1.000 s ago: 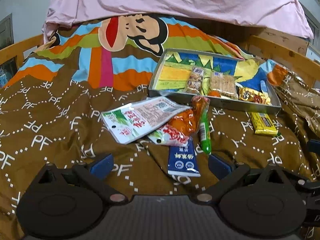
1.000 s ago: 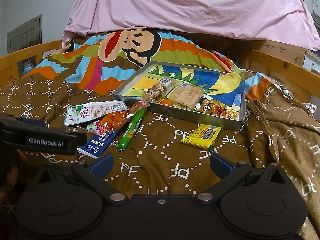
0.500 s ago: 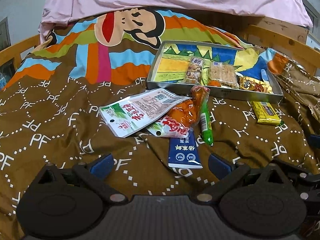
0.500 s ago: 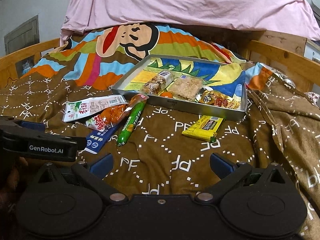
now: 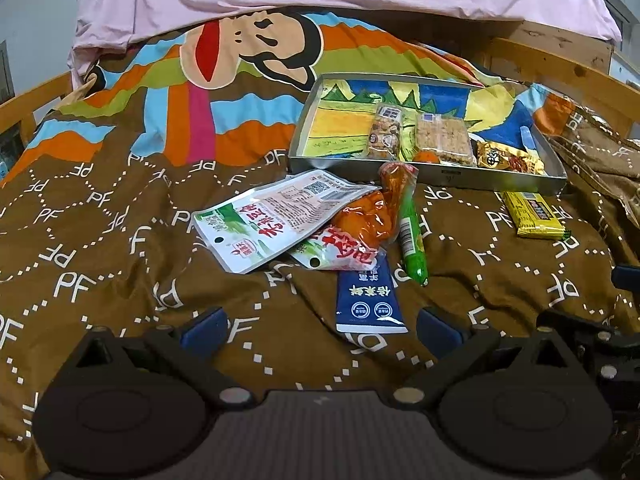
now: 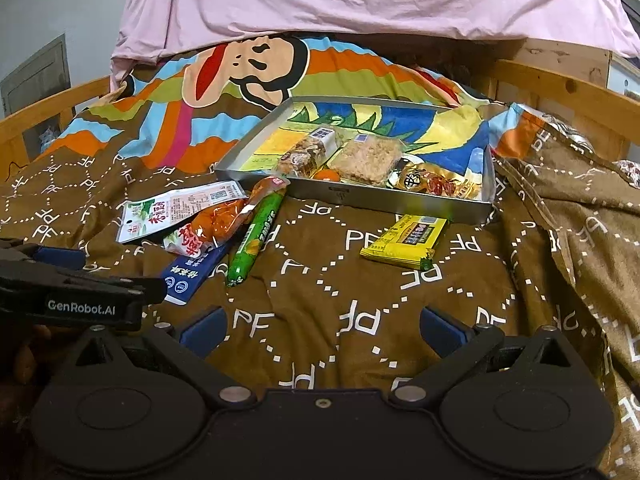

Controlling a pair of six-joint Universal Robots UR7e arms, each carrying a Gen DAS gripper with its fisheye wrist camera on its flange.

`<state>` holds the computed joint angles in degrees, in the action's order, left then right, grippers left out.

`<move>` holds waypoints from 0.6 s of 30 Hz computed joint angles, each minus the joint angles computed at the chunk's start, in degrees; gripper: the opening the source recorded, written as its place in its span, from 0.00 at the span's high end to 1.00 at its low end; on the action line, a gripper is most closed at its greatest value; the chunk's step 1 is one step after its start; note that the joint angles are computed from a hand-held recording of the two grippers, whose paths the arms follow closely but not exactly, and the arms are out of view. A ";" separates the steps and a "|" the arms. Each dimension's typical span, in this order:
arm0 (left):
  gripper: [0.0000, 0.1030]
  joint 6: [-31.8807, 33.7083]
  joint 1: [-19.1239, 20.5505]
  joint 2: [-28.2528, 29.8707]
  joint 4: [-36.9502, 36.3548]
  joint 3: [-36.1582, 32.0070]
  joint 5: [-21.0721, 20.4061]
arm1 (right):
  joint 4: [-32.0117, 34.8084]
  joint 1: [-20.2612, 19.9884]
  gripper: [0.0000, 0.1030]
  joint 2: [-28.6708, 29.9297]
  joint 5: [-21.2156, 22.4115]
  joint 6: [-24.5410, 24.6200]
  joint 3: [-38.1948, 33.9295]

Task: Organize snacks
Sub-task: 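Withdraw both tools from the tray toward the remaining snacks, then grasp the green sausage stick with the right tool while the left tool approaches the blue tube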

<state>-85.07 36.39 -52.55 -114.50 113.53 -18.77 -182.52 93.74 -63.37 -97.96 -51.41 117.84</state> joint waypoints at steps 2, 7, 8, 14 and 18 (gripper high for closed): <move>0.01 0.80 0.08 0.13 -0.22 -0.07 -0.03 | 0.03 -0.06 0.01 0.10 -0.02 0.25 -0.26; 0.01 4.45 0.36 0.28 -2.89 0.15 -0.03 | 1.91 -0.38 0.01 0.22 1.21 0.12 -1.81; 0.01 6.01 0.46 0.34 -4.62 0.35 -0.23 | 2.88 -0.42 0.01 0.26 1.79 -0.03 -2.45; 0.01 25.39 1.15 1.91 -24.17 2.06 -1.34 | 9.38 0.14 0.01 1.69 4.07 -1.36 -7.36; 0.01 40.00 1.87 3.51 -35.39 1.95 -3.08 | 16.40 0.71 0.01 3.71 5.38 -1.80 -12.30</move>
